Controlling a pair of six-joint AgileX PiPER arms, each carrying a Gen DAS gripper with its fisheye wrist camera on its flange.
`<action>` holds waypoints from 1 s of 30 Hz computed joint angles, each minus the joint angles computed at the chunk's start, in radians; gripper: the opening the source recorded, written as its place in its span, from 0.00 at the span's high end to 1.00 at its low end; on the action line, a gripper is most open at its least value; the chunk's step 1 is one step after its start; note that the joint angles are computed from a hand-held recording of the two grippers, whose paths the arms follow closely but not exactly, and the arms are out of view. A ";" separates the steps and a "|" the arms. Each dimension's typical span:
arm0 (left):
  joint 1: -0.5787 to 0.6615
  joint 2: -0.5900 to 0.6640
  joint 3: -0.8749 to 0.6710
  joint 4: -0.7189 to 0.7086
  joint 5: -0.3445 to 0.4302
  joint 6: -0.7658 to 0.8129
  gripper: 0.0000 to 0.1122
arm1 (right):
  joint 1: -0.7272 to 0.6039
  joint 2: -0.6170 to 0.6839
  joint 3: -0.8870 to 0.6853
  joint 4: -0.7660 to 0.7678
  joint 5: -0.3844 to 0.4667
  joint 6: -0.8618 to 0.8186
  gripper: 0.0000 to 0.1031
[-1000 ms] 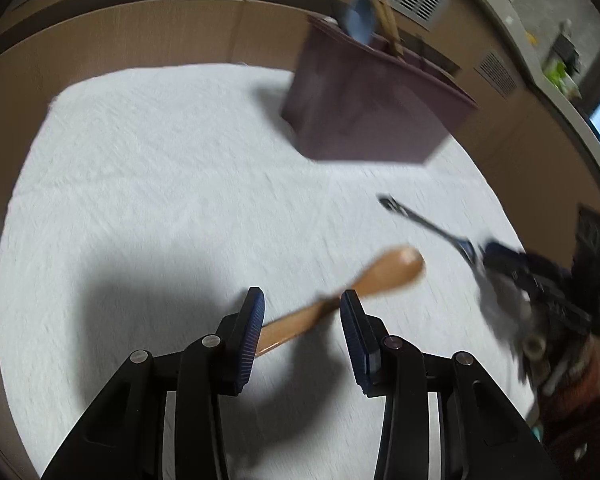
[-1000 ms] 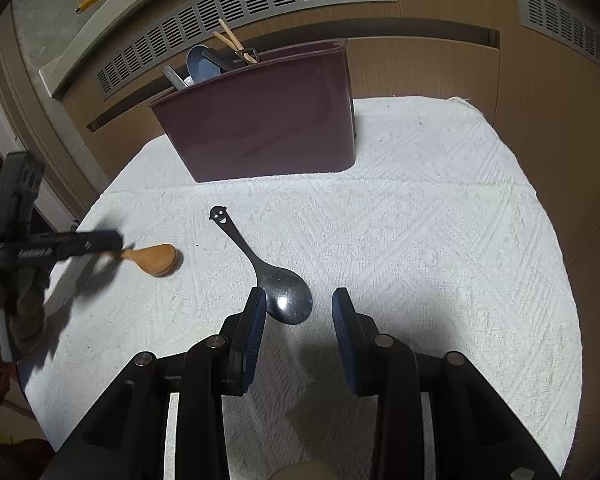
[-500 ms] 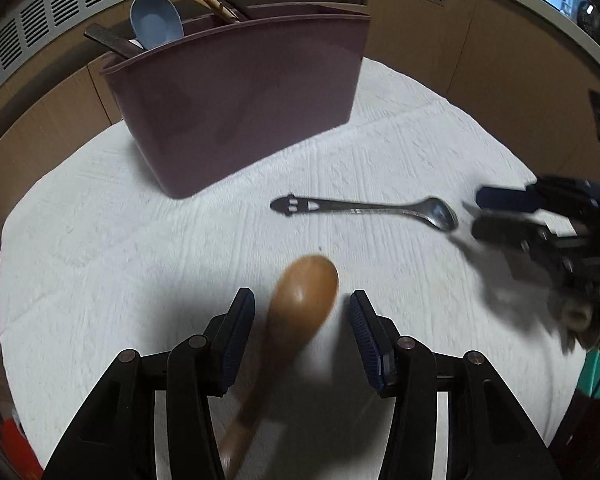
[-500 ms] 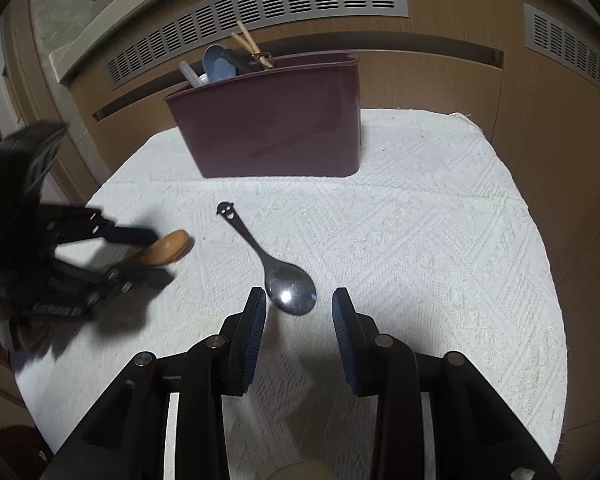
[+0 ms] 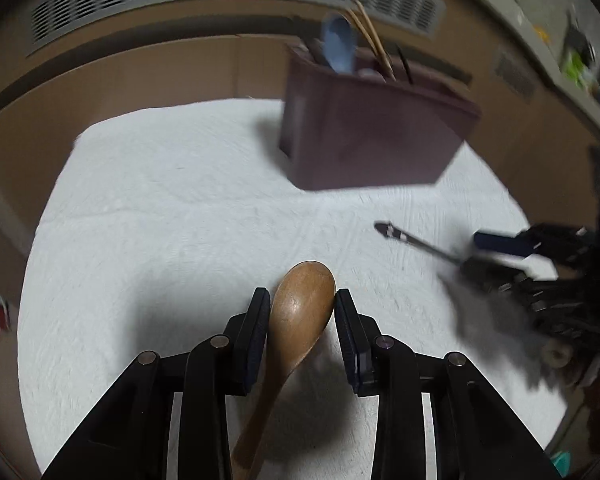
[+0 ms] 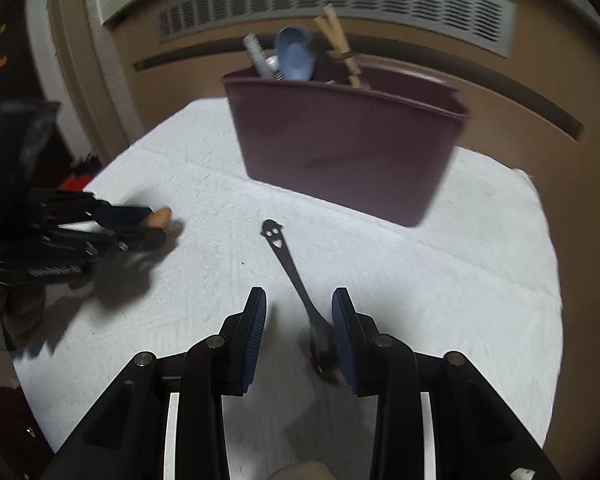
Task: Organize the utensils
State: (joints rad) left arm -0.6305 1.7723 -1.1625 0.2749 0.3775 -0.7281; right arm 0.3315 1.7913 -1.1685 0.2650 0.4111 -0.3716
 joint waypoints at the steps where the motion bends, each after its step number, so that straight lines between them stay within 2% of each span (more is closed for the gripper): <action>1: 0.010 -0.030 0.036 0.017 -0.034 -0.042 0.70 | 0.007 0.028 -0.036 -0.046 0.023 0.040 0.71; 4: 0.028 -0.093 0.112 0.089 -0.108 -0.155 0.70 | 0.011 0.078 -0.102 -0.127 0.087 0.125 0.72; 6: 0.023 -0.093 0.121 0.121 -0.132 -0.205 0.70 | -0.001 0.041 -0.057 -0.119 0.071 0.115 0.73; 11: 0.047 -0.053 0.112 -0.097 -0.173 -0.010 0.70 | -0.017 -0.096 0.147 -0.173 -0.014 0.144 0.72; 15: 0.041 -0.026 0.105 -0.154 -0.193 0.016 0.70 | -0.044 -0.107 0.203 -0.140 -0.062 0.108 0.70; 17: 0.031 -0.031 0.108 -0.111 -0.189 -0.029 0.70 | -0.052 -0.089 0.185 -0.097 -0.064 0.079 0.69; 20: 0.016 -0.050 0.120 0.010 -0.180 -0.152 0.70 | -0.053 -0.064 0.176 -0.035 -0.113 0.033 0.66; 25: 0.007 -0.079 0.143 0.138 -0.173 -0.298 0.70 | 0.000 -0.076 0.162 -0.231 -0.107 0.234 0.73; 28: -0.002 -0.100 0.150 0.227 -0.173 -0.390 0.70 | 0.027 -0.152 0.203 -0.379 -0.144 0.378 0.74; 30: -0.014 -0.112 0.144 0.283 -0.165 -0.441 0.70 | 0.036 -0.223 0.210 -0.399 -0.143 0.408 0.75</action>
State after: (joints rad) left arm -0.6443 1.6601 -1.0183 0.5577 0.2123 -1.1692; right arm 0.3671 1.5681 -0.9590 -0.1338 0.2684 0.0368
